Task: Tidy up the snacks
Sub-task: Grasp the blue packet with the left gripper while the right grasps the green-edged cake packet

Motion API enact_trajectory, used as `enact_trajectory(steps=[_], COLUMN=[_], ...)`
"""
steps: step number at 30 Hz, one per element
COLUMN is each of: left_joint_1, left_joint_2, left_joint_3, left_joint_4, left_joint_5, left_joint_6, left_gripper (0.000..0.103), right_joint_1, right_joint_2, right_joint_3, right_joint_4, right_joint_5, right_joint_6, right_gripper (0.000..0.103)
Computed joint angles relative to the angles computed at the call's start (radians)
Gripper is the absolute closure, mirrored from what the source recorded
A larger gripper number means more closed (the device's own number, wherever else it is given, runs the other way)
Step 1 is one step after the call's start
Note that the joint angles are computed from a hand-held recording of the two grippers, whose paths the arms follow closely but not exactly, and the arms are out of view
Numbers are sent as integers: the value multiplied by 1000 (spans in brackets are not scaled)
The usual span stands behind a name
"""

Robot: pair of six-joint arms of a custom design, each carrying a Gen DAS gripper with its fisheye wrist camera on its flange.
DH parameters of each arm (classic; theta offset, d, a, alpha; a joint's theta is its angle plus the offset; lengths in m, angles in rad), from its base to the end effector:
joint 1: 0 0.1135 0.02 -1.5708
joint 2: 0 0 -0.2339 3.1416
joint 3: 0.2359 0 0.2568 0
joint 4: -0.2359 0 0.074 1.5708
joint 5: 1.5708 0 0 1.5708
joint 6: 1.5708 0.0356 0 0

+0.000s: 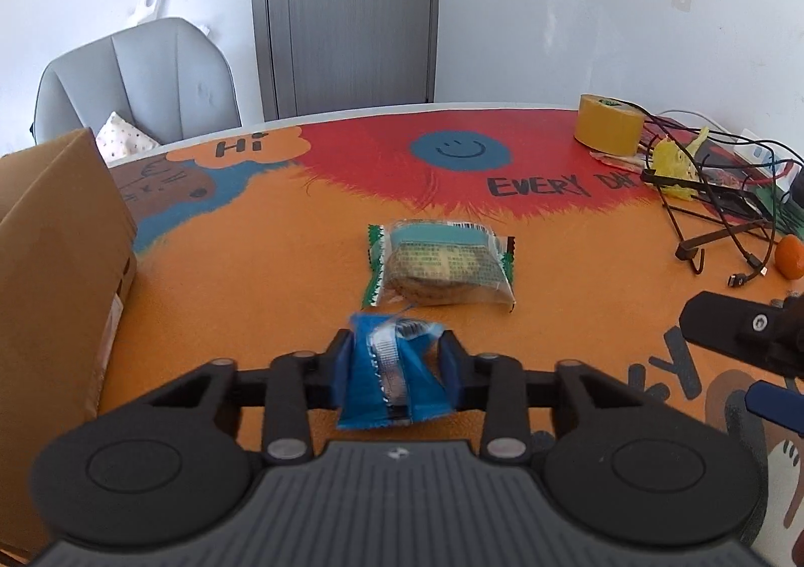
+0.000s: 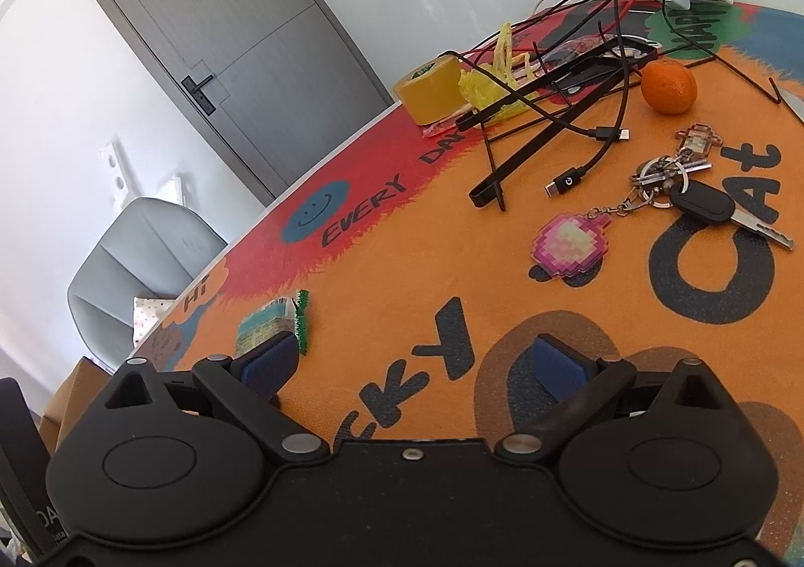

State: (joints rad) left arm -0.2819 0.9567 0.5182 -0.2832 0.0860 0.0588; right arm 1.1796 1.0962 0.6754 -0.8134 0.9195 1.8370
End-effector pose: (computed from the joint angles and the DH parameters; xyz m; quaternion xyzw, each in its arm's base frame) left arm 0.2095 -0.0638 0.1807 0.1718 0.8942 -0.0847 0.4046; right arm 0.1013 0.1714 0.1841 0.3556 0.8122 0.1225 0.4460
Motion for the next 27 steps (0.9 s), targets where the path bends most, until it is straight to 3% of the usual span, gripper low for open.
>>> enact_trajectory(steps=[12,27], left_joint_1=[158,318], left_joint_2=[-12,87], left_joint_3=[46,97], left_joint_4=[-13,65], left_joint_5=[109,190], left_joint_6=[1,5], left_gripper=[72,72], right_joint_1=[-88,-206], right_joint_2=[93,331], right_joint_3=[93,308], right_joint_4=[129,233], right_joint_5=[-52,-165], right_joint_6=[-235,-505], right_gripper=[2,2])
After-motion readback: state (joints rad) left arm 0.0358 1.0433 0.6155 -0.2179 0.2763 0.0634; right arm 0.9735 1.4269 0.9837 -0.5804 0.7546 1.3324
